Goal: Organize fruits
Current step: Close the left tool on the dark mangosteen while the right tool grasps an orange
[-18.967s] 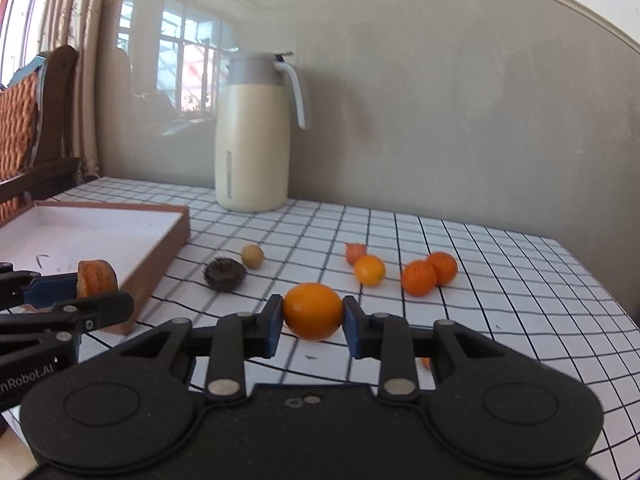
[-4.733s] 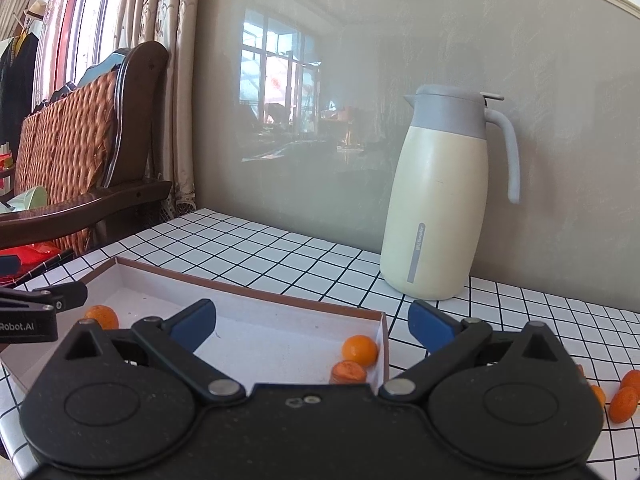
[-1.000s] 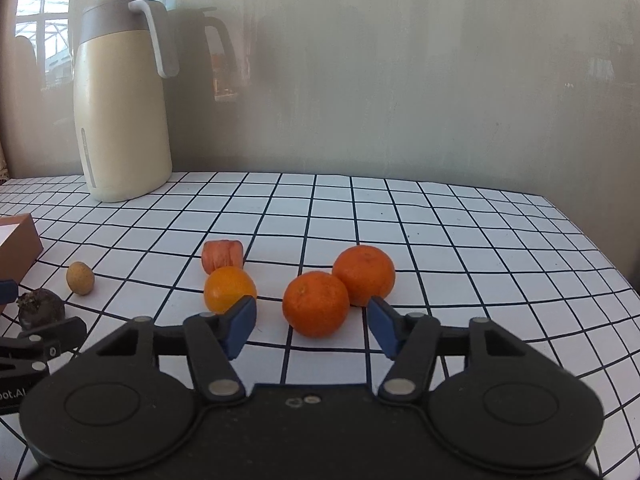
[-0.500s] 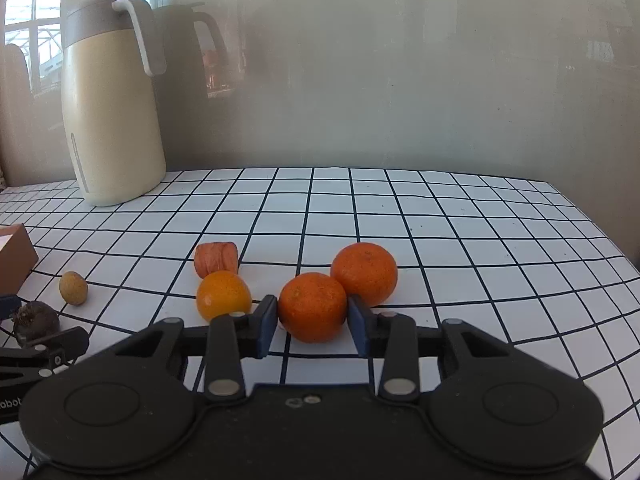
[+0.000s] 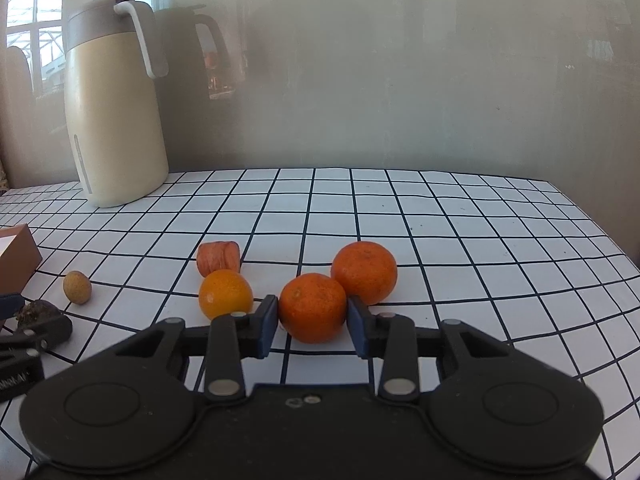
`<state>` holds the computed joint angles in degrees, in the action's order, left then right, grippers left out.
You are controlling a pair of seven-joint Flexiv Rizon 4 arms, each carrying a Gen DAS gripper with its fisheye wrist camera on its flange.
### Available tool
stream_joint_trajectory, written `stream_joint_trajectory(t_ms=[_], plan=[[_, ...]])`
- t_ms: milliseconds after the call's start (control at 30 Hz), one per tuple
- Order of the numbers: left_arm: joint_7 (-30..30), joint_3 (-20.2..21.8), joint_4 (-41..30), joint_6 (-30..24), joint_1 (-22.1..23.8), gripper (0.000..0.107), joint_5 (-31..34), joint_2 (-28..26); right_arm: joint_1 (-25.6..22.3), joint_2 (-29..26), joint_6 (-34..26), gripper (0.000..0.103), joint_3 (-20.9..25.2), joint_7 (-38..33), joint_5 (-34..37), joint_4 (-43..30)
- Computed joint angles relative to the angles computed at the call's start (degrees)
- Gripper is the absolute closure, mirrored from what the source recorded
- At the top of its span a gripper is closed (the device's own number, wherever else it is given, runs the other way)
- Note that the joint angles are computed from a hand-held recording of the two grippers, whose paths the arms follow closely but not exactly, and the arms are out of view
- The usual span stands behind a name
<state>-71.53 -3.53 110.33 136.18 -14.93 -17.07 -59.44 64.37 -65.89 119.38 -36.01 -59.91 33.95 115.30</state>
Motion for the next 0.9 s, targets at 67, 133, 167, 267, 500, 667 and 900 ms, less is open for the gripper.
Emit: stream_joint_trajectory(t_ms=[67, 133, 167, 267, 500, 667, 900], plan=[[0.15, 0.27, 0.27, 0.36, -0.34, 0.048, -0.22, 0.05, -0.19, 0.17, 0.08, 0.074, 0.17, -0.05, -0.10, 0.00], [0.20, 0.29, 0.57, 0.85, -0.33, 0.048, 0.04, 0.07, -0.56, 0.38, 0.32, 0.074, 0.50, -0.13, -0.18, -0.01], [0.40, 0.34, 0.60, 1.02, -0.37, 0.050, 0.30, 0.04, -0.67, 0.46, 0.39, 0.074, 0.62, -0.19, -0.15, -0.03], [0.77, 0.21, 0.90, 0.72, -0.39, 0.063, 0.49, 0.22, -0.61, 0.43, 0.36, 0.074, 0.61, -0.37, 0.20, -0.06], [0.19, -0.35, 1.03, 0.74, 0.37, 0.064, 1.38, 0.28, -0.45, 0.61, 0.42, 0.074, 0.71, -0.55, 0.65, 0.11], [-1.68, -1.64, 1.59, 2.12, 1.97, 0.064, 5.07, 0.31, 0.70, 0.94, 1.16, 0.074, 0.18, -0.68, 1.98, 1.16], [-3.23, -2.22, 4.60, 7.77, 2.44, 0.064, 9.23, 1.67, 3.80, 2.02, 3.80, 0.075, -0.85, -2.07, 5.92, 4.35]])
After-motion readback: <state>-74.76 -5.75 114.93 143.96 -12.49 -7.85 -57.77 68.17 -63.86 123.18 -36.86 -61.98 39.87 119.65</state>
